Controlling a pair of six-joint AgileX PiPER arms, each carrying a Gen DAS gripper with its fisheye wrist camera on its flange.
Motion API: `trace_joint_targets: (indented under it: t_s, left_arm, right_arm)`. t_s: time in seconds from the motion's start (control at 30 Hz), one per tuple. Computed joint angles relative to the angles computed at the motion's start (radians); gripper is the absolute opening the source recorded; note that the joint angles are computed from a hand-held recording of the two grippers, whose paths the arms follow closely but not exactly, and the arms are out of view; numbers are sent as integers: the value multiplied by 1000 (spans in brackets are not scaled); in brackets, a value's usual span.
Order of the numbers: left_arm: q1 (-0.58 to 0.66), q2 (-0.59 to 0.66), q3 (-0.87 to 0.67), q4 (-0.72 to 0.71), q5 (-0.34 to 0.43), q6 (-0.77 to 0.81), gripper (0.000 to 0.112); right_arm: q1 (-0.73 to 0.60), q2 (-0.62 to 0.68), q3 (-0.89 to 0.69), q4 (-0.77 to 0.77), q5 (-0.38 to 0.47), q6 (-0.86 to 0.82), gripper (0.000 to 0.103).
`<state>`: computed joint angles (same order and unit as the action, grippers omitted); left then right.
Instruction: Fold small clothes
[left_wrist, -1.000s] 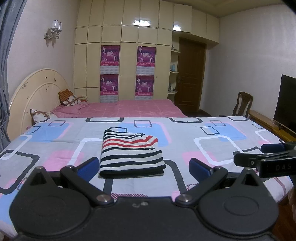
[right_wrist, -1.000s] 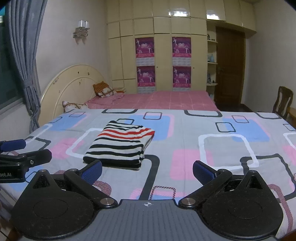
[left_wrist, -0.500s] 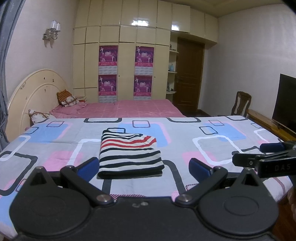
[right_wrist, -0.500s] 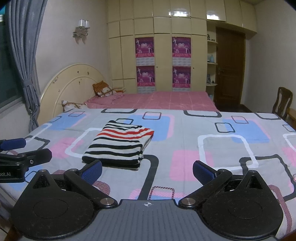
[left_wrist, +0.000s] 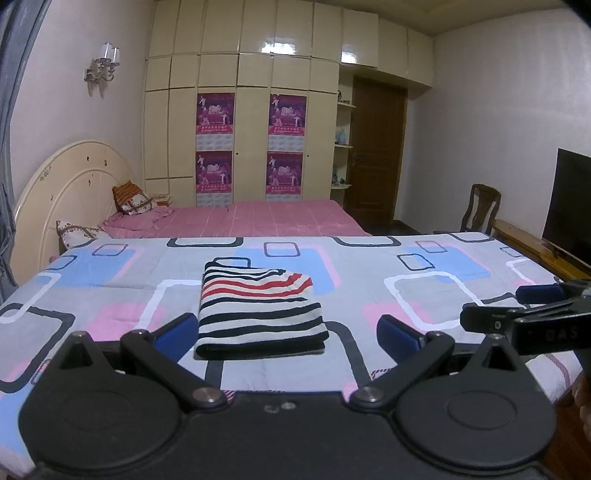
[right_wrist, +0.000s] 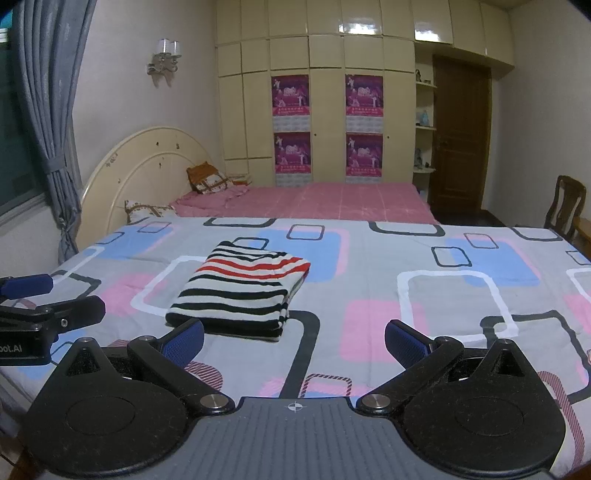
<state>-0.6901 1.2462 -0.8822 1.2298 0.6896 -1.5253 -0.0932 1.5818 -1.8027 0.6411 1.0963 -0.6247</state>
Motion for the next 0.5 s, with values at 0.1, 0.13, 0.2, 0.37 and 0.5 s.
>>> trace_joint_targets:
  t_s: [0.1,0.13,0.2,0.37,0.5]
  left_arm:
    - [11,-2,5,0,-2,-3,103]
    - [16,-6,7,-3,-5,3,103]
    - [22,-11,11,-4,-9,8,103]
    - [21,-14,16,2,-7,8,102]
    - [18,-20,25,12,-4,-13,103]
  right_arm:
    - [4,0,1,-4,-2,1,103]
    - [5,0,1,-5,-1,3,103]
    - [7,0,2,-5,-2,2,103]
    - [11,-1,3,-2,-3,-3,103]
    - [14,1,3,-2,0,-11,103]
